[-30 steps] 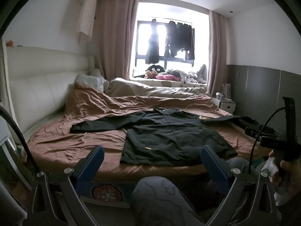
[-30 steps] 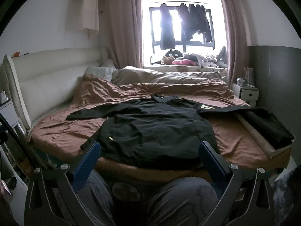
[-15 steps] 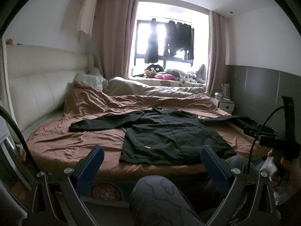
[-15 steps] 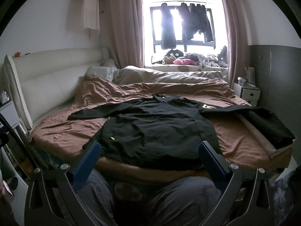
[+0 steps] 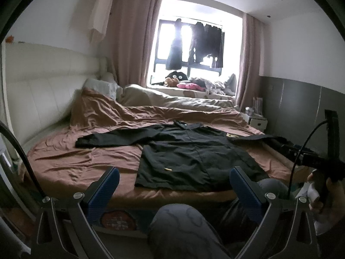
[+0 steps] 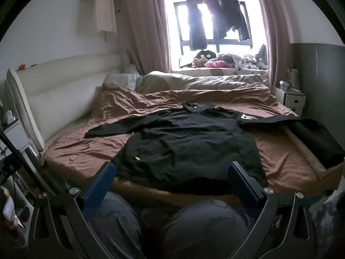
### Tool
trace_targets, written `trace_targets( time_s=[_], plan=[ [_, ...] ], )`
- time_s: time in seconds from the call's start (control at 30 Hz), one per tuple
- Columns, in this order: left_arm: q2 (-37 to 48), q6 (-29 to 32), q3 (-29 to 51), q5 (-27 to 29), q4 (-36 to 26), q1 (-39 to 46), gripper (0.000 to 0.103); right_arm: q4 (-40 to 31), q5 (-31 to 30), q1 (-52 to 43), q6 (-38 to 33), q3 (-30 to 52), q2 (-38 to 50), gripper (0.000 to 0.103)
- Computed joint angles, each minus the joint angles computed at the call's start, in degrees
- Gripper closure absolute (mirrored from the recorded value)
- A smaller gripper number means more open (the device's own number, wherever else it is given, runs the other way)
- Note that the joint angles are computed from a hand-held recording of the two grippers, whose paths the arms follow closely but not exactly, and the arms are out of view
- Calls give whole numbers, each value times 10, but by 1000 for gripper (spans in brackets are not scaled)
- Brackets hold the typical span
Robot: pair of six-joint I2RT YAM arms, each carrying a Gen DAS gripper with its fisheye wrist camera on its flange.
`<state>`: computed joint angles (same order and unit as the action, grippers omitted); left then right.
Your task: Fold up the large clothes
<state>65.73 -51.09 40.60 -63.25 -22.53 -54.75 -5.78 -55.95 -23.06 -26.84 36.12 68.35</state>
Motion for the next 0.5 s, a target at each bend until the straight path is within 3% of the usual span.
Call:
trace_targets(
  time_s=[0.17,0.5],
  plan=[
    [-40,40,-30,17,44,36,1,17,34,41,33,25,18,0],
    [-100,145,-89,148,151,201,1,80,130,154,109,76,83,0]
  ],
)
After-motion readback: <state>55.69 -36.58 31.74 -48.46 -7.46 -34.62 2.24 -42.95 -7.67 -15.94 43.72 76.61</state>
